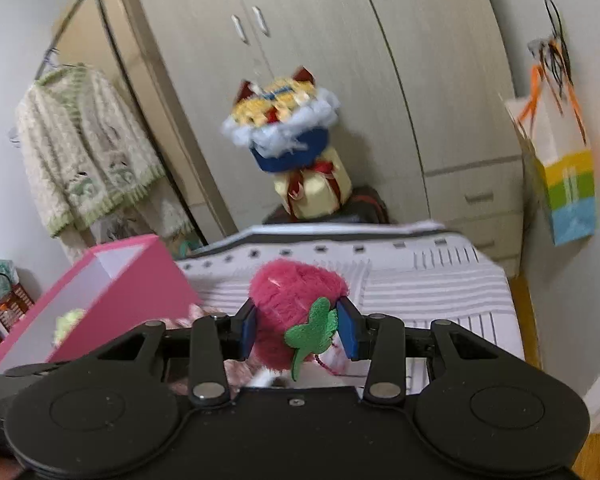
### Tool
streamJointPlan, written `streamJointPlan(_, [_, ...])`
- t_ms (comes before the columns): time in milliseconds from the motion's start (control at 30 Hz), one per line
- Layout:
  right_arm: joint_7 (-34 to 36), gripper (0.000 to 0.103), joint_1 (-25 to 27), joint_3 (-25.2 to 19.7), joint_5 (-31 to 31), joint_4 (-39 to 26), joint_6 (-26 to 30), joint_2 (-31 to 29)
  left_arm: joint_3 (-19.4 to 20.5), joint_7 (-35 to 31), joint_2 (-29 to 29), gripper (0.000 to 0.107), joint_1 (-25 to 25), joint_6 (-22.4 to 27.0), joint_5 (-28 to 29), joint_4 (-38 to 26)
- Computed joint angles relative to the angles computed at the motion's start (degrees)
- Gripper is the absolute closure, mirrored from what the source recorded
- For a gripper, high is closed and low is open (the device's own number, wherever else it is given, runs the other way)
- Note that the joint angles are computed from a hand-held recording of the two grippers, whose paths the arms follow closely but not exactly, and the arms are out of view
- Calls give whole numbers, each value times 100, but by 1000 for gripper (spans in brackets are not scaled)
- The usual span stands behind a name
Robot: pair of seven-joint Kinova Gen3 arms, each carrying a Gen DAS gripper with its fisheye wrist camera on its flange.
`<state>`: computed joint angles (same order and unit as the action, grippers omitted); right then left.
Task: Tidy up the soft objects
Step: 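Grasp the pink floral cloth with the left tool while the right tool grasps the strawberry plush, then carry the floral cloth and strawberry plush with both tools over the pink box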
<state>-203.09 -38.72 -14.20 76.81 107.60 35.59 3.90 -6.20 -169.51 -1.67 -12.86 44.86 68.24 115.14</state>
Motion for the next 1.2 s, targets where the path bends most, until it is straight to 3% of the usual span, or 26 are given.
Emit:
streamJointPlan(267, [427,57,-410,-307,-313,-128,613,-51,-348,-223,-234,99,-257,737,24,83])
streamJointPlan(433, [-269,57,-729,-449,8,198,888,-43,-557,-667,-327,99,-522,1297,10,215])
streamJointPlan(600, [-587,57,-925,-552,-151,366,1042,-54,-752,-562,-253,99,-807,2120,-542,33])
streamJointPlan(1000, [1012,57,-1456,-831,-1642,-39,1793,-103,-1014,-1101,-29,99,-1582,3753,-1598,-392])
streamJointPlan(1200, [1937,57,-1431,-881,-2488,-310,1635,-301,-1019,-996,230,99,-1968,4510,-2035,-904])
